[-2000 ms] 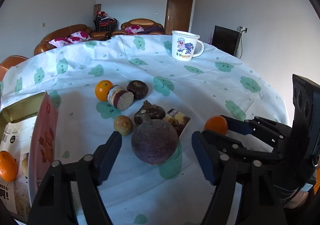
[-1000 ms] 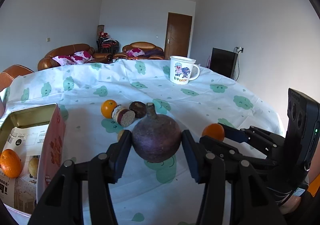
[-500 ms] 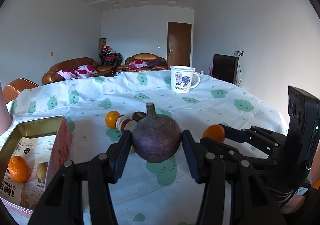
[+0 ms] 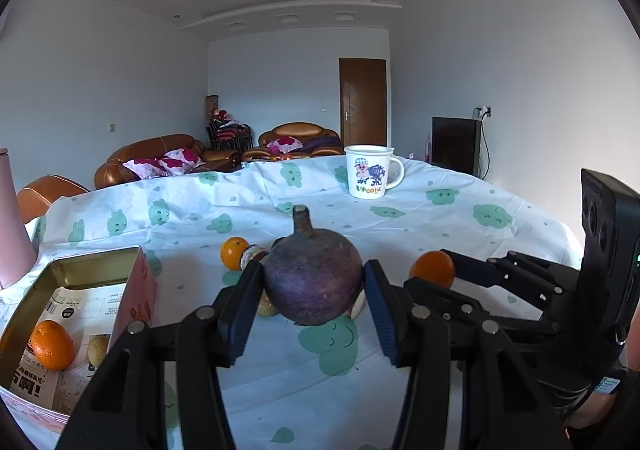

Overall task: Organize fruits
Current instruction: 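Lower the purple fruit into the tin with the left gripper while the right releases the orange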

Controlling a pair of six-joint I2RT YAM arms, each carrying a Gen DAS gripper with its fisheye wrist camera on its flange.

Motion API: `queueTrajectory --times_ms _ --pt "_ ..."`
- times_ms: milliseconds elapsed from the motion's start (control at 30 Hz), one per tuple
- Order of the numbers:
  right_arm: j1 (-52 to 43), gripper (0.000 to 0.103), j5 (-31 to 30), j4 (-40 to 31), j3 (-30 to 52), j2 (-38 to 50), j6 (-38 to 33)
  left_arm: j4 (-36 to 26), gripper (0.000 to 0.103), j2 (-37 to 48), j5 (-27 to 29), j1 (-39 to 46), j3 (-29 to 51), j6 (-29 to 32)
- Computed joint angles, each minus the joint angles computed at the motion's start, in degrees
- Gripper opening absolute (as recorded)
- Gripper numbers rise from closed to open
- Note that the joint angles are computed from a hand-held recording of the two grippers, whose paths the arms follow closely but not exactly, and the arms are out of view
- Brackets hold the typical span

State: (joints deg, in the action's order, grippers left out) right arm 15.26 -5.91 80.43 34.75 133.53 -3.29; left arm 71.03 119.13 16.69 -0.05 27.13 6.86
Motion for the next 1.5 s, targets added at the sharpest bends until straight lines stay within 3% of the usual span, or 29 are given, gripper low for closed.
queueTrajectory --times_ms 400,733,1200,1500 --pt "0.2 0.041 0.5 3.7 -0.8 1.2 -0.7 2.1 0.053 -0.3 -0.7 0.4 -1.2 -0.6" --pt "0.6 0.041 1.6 2.2 -0.9 0.1 -0.9 3.4 0.053 -1.4 -1.9 0.4 -2.4 -0.4" --pt "2.3 0.041 1.6 -2.7 -0.4 -4.3 -0.8 -0.5 0.053 -4.6 -1.2 4.3 -2.4 -1.6" --pt "6.2 0.041 0.1 -10.9 3.0 -8.7 -0.7 -3.3 0.053 -6.3 0.9 9.3 -2.2 -2.2"
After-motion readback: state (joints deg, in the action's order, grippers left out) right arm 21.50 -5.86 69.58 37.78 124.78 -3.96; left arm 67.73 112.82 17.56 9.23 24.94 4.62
